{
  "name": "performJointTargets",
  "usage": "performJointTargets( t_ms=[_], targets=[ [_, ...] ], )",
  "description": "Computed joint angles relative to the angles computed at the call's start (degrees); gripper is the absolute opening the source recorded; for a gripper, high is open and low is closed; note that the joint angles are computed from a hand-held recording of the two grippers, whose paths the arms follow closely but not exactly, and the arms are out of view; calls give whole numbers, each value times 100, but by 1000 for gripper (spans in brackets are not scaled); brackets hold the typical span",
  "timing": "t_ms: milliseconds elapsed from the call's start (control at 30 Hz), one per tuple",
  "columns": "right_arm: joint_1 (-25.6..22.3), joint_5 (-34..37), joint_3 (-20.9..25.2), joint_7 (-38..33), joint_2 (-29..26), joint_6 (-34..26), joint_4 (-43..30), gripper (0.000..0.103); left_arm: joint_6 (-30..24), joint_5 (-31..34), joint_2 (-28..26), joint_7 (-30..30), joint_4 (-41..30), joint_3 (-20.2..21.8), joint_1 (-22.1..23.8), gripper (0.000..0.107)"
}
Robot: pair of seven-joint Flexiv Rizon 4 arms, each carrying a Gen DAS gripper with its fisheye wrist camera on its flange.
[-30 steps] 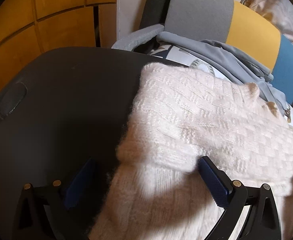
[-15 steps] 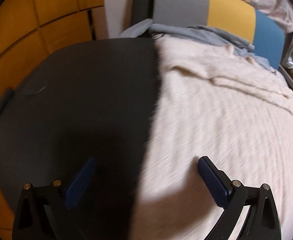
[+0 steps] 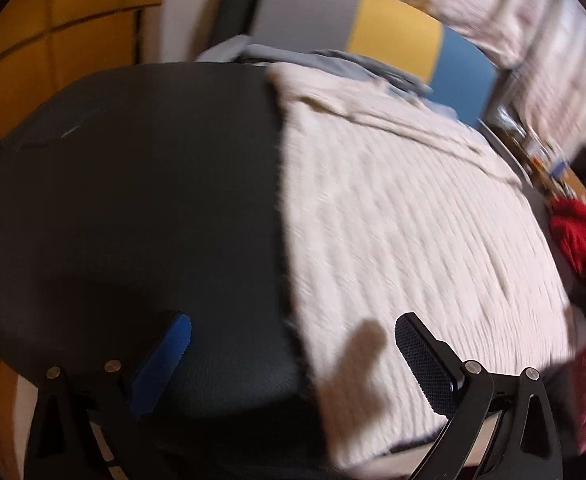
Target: Fold clothes
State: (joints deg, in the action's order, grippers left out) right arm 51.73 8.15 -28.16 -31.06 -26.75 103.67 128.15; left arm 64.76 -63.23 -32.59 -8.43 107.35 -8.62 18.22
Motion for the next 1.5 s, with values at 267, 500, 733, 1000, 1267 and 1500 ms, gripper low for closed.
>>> performJointTargets(
  t_ms=[267,500,733,1000,1267,1500],
  targets=[
    [-1498,-168,1955,-511,-249,885,-329,43,-579,-391,229,830,324,24,-89,103],
    [-2005,-209,2598,-902,-431,981,-617,43,-1562,-131,276,504,207,267,-39,93],
    [-2908,-767,3435,-894,-602,1209,-709,43,-2173,58,186,-68,1,396,69,70],
    [-3070,-897,3567,-693,-682,1023,-823,14,-2044,96,74,-258,-97,389,-13,24],
    [-4412,-2160,4824,107,-1323,2692,-657,12,-2454,-83,334,-267,101,372,228,12],
    [-4368,-2407,4939,482,-1510,4818,-182,12,-3659,-651,1098,137,555,750,423,12]
  ],
)
